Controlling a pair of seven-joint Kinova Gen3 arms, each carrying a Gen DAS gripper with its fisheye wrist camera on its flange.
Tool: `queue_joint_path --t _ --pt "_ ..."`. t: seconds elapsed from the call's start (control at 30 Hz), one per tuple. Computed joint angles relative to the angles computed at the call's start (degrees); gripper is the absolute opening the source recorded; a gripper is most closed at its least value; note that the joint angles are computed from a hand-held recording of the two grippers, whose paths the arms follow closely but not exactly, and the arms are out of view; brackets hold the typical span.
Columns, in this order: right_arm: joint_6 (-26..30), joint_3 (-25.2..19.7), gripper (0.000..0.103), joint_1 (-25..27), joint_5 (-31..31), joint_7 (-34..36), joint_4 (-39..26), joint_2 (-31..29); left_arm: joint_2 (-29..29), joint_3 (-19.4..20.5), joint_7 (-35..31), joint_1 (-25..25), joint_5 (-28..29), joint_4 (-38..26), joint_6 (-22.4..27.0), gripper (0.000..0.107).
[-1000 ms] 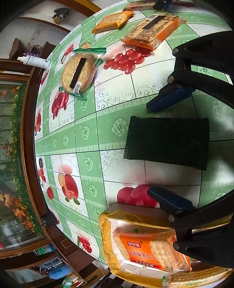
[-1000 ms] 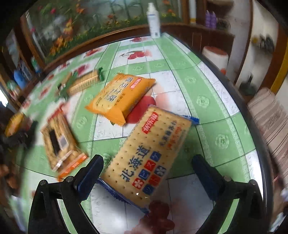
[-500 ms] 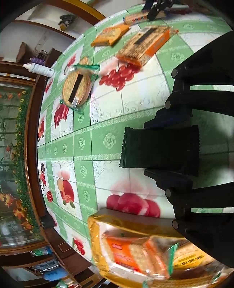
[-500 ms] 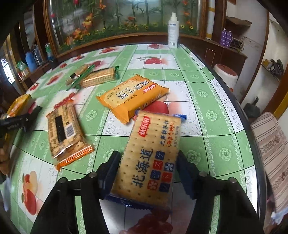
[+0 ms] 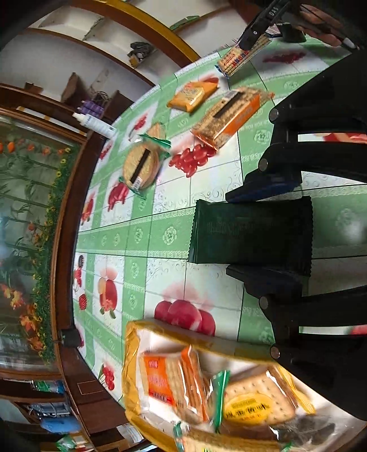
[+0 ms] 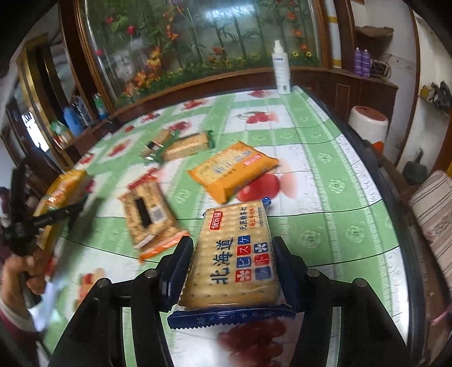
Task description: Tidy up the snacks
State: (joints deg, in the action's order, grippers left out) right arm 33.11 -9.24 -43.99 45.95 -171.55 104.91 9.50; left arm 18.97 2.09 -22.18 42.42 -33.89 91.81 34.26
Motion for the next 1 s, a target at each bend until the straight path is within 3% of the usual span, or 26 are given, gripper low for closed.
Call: queue_joint_path --t 0.2,0.4,0.47,0.57,0.8,1.0 --pt "-9.96 0.13 0.058 1.80 -2.32 1.37 1.12 -2.03 -3.99 -0.88 6.93 2.32 -5.39 3.85 0.35 0.042" --pt "-17.90 -2.07 0.058 4.18 -13.35 14.00 -1.91 0.09 -8.38 0.47 17.31 2.90 -13.12 8.72 3.13 0.042" --pt "-19.62 -6.03 0.058 7.14 -16.76 18.66 -3.96 1.99 -9.89 1.21 20.57 2.68 -15.32 10.47 4.38 0.042" --pt "-20.11 -11.52 0.058 10.55 -21.34 25.65 -7.94 5.12 -12.39 2.66 25.12 2.10 -17.96 13.24 7.26 0.042" --pt "-17.35 -18.08 0.058 10.62 -31.05 41.79 -21.66 15.16 -18.44 6.32 32.56 -2.33 -19.62 21.33 8.88 0.042" --pt "-13.56 -17.30 0.058 3.82 -33.28 49.07 -37.58 25.73 -18.99 10.37 33.03 -6.47 -19.82 23.20 6.74 0.042"
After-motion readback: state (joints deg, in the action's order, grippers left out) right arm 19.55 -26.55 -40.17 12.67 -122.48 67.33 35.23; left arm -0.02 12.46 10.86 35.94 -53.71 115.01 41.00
